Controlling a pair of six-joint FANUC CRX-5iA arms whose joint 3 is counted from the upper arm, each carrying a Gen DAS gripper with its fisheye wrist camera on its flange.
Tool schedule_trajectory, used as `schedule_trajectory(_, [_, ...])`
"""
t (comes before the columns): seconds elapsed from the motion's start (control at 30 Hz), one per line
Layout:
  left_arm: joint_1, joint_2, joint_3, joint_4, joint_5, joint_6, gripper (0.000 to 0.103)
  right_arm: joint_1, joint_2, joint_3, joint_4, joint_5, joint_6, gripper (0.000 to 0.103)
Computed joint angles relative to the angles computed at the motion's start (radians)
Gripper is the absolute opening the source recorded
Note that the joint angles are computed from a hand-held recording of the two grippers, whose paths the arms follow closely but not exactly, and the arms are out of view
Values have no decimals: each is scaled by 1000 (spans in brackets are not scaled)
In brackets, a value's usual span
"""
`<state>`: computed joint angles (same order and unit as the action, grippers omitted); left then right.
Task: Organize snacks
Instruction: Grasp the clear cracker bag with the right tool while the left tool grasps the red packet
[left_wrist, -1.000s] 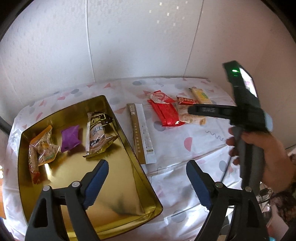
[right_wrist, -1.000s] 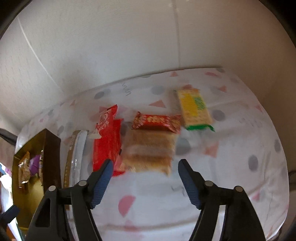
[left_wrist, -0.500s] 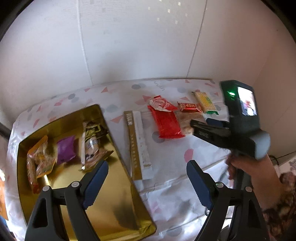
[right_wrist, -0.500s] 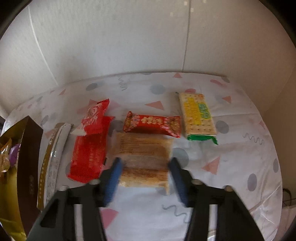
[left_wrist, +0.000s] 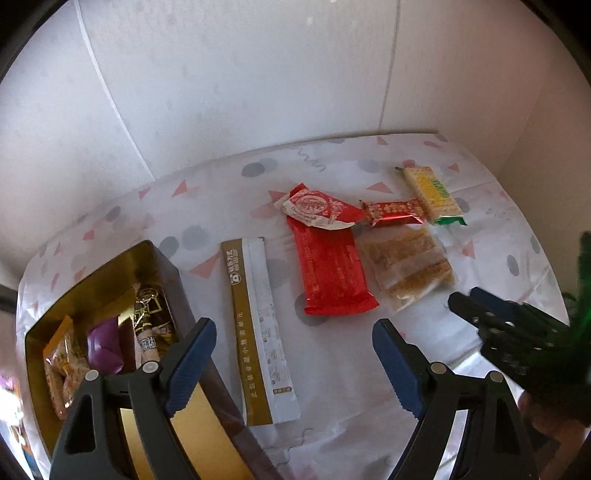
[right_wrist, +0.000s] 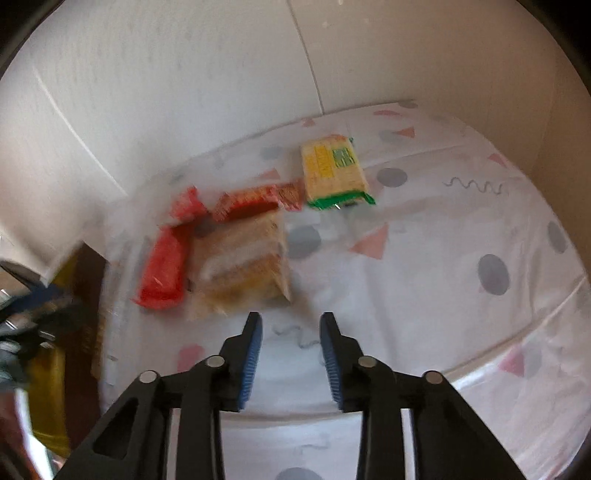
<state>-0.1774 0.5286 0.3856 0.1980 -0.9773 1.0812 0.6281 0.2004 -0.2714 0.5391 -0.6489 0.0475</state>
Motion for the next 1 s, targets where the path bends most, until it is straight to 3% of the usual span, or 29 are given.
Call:
schedule_trajectory(0.07, [1, 3, 2, 2, 2, 20, 87, -8, -2, 14, 12, 0, -21, 59])
schedule_trajectory(0.17, [3, -9, -11, -10, 21, 39, 87, -14, 67, 137, -9, -96, 51, 74])
schedule_trajectory(0.23, [10, -15, -16, -6, 24, 41, 87, -23, 152, 285, -125, -205, 216, 75])
schedule_trajectory(0.37, [26, -30, -26, 8, 39, 28, 87, -23, 287, 462, -185, -362, 372, 74])
schedule_trajectory(0.43, [31, -30, -20, 9, 40, 26, 87, -12, 282, 435, -158, -338, 353, 74])
schedule_trajectory(0.5, [33, -22, -10, 14, 33, 29, 87, -6, 249, 375, -128, -288, 299, 63])
schedule_trajectory(0.57, [28, -5, 14, 5, 16, 48, 87, 3, 189, 283, -99, -228, 246, 62])
schedule_trajectory(0.8, [-27, 91, 111, -14, -56, 94, 87, 38, 47, 49, 34, -142, 41, 61])
schedule_trajectory(1.0, [-66, 177, 193, -4, -90, 118, 85, 54, 48, 14, 103, -126, 12, 61])
